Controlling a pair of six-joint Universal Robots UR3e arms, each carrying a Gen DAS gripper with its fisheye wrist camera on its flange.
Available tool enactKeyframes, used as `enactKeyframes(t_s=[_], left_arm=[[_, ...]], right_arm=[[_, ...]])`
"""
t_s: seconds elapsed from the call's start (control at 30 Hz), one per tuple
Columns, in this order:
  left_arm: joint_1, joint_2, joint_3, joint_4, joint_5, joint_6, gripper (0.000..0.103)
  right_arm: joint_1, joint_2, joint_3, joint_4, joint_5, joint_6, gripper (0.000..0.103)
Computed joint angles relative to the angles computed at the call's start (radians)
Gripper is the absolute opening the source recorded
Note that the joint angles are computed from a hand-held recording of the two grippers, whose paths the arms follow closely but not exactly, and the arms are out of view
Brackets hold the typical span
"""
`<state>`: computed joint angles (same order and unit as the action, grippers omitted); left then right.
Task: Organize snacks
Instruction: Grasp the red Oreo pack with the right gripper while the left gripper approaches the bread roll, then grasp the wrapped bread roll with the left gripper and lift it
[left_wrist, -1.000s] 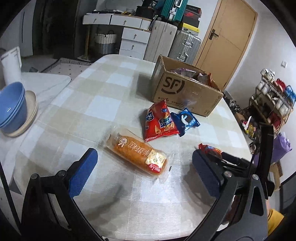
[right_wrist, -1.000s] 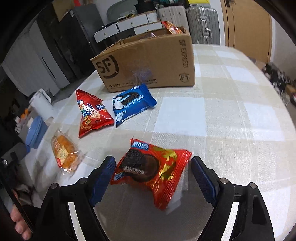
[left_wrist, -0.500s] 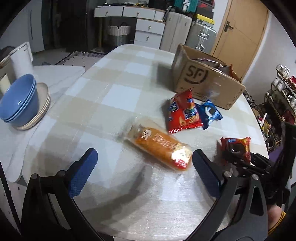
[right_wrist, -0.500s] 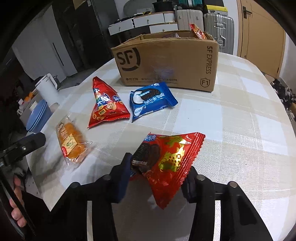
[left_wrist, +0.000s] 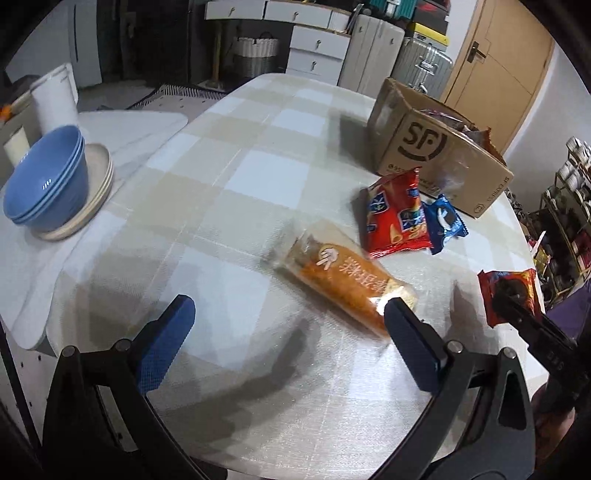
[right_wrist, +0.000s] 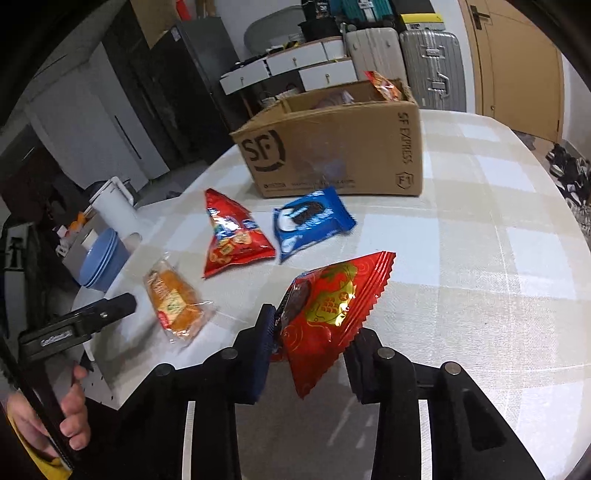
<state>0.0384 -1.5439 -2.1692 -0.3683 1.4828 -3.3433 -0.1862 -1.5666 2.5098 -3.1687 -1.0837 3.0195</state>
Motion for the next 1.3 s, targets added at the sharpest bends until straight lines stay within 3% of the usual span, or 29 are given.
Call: enactKeyframes(t_s=[0.1, 0.27, 0.37, 0.5, 0.7, 0.83, 1.03, 1.2, 1.3], left_arm=[[0.023, 0.005, -0.015, -0.001, -0.041, -0.004, 0.102], [-0.036, -0.045, 0.02, 0.039, -0.019, -0.035, 0.102], [-0.076, -0.108, 0.099, -0.022, 0.007, -0.085, 0.102], [-0.077, -0.164, 0.153, -0.055, -0.025, -0.201, 0.102], [-0.158, -0.293, 0.311, -0.12, 0.071, -0.299, 0.102], [-0.178, -0.342, 0.373, -0.155, 0.098, -0.304, 0.101], [-0.187, -0.339, 0.366, -0.131, 0.11, -0.248, 0.08], [-0.194, -0.302, 0.306, -0.075, 0.12, -0.153, 0.046], [-0.193, -0.269, 0.259, -0.045, 0.127, -0.077, 0.035]], right_arm=[[0.027, -0.015, -0.002, 0.006, -0.005, 0.007, 0.035], [0.052, -0.027, -0.008, -0.002, 0.007, 0.016, 0.035], [0.039, -0.048, 0.001, 0.006, 0.026, 0.018, 0.035], [0.004, -0.084, 0.027, 0.028, 0.051, 0.007, 0.035], [-0.029, -0.117, 0.05, 0.049, 0.078, -0.012, 0.035], [-0.04, -0.137, 0.061, 0.062, 0.089, -0.026, 0.035], [-0.052, -0.161, 0.071, 0.076, 0.098, -0.036, 0.034], [-0.045, -0.163, 0.068, 0.08, 0.09, -0.037, 0.034], [-0.044, -0.159, 0.071, 0.079, 0.087, -0.041, 0.034]])
